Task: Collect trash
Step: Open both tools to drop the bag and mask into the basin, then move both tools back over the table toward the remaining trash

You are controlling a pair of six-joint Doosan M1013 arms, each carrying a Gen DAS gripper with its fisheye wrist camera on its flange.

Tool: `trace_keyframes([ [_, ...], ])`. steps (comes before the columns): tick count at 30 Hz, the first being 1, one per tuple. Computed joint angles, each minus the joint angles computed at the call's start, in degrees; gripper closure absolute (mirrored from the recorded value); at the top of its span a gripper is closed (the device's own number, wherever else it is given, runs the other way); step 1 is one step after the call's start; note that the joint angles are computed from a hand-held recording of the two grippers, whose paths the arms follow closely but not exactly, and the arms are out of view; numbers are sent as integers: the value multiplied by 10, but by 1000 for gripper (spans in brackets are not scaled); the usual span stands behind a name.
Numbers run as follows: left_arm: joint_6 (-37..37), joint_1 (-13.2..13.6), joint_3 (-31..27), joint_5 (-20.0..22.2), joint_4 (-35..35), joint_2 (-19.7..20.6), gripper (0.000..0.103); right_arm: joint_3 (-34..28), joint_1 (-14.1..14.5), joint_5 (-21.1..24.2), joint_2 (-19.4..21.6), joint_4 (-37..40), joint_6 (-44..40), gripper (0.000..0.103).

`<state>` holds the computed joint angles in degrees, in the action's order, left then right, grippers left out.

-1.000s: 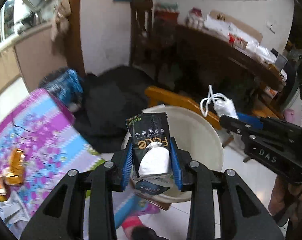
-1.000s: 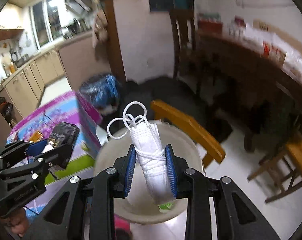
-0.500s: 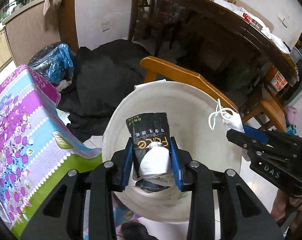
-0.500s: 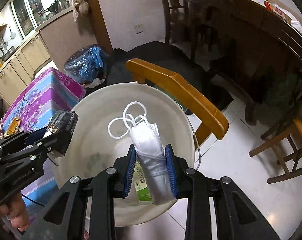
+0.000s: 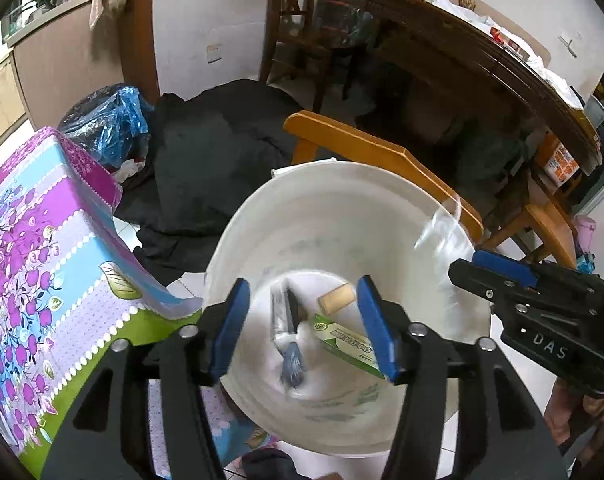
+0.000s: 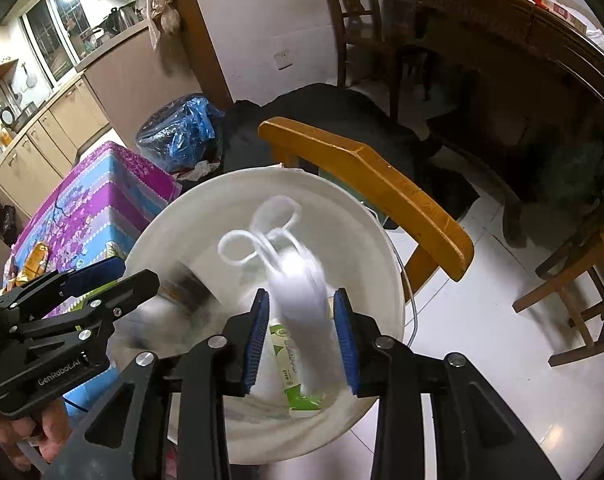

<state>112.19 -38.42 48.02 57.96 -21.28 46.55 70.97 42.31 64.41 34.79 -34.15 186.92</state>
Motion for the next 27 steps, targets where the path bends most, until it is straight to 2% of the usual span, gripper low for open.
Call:
trace_keyframes([
  [3, -2, 1, 2, -3, 3, -1, 46, -1, 2, 1, -1, -8, 4, 63],
  [11, 14, 5, 28, -25, -5, -18, 46, -7, 16, 19, -6, -48, 21, 63],
  [14, 24, 7, 53, -52, -1, -36, 45, -21, 36, 48, -4, -99, 33, 59],
  [15, 29, 9, 63, -62, -2, -42, 44, -28, 44, 62, -2, -121, 41, 55],
  [18, 55, 17, 107, -112, -9, -73, 41, -63, 83, 124, 17, -234, 61, 34],
  [19, 64, 19, 120, -129, -10, -84, 39, -76, 94, 140, 25, -267, 62, 29],
  [22, 109, 36, 186, -215, -33, -131, 32, -122, 122, 181, 57, -353, 48, 18],
  [23, 125, 43, 205, -241, -45, -144, 30, -131, 128, 185, 64, -373, 47, 16],
  [25, 150, 59, 246, -306, -66, -173, 19, -160, 142, 192, 87, -423, 41, 11],
  [27, 159, 73, 270, -345, -77, -190, 17, -185, 150, 184, 105, -457, 35, 9],
])
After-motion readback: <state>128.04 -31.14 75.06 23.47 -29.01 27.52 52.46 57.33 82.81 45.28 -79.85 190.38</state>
